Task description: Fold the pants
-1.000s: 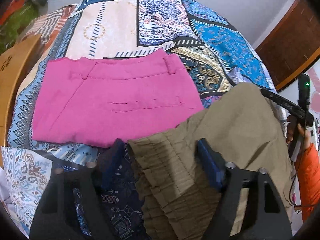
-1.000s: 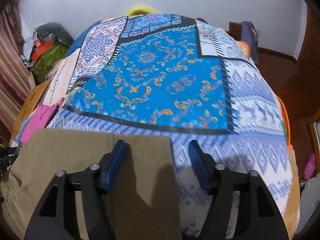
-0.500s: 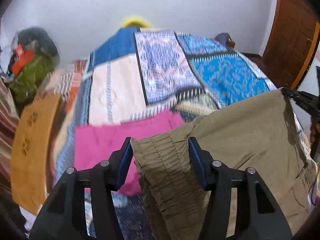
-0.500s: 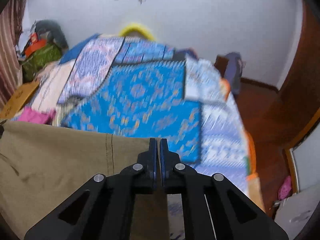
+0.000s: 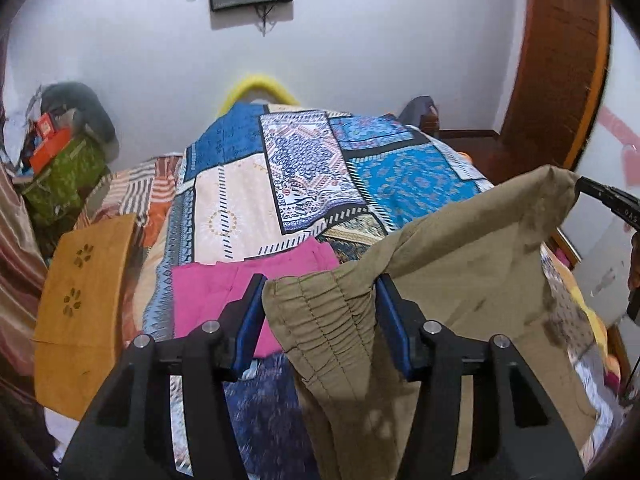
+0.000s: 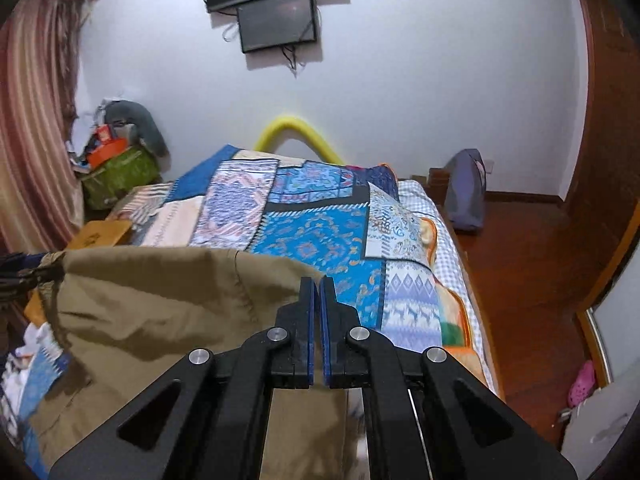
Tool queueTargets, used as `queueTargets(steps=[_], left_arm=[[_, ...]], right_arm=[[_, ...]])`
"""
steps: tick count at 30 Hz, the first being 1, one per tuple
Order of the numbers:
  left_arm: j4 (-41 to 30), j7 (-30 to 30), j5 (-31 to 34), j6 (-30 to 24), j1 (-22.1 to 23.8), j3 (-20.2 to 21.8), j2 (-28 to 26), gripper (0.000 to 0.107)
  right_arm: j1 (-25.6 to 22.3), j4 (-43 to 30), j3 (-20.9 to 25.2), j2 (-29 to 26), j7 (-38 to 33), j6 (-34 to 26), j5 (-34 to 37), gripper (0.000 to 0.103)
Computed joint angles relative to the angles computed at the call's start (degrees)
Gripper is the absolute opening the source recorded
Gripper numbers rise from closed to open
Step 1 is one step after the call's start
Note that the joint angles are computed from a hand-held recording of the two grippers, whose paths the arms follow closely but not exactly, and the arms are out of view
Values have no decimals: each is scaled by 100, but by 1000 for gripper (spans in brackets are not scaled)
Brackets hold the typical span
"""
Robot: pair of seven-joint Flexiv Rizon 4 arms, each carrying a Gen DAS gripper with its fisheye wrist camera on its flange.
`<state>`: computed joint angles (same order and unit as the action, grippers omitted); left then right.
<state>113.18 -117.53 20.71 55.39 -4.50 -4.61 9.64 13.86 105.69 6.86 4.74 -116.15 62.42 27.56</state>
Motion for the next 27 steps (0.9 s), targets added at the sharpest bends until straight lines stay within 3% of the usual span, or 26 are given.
queueTargets(steps=[8, 16, 27], left_arm=[[591, -83, 179, -553, -214, -387, 1063, 54], [1446, -230, -90, -906, -417, -647, 1923, 54], [2415, -642, -523, -1230, -689, -797, 2376, 54]], right_arm=[[82, 942, -296, 1401, -124, -575, 386, 2], [160, 2000, -513, 2586, 208, -1176, 113, 2], [111, 3267, -508, 3413, 837, -1747, -311, 2]])
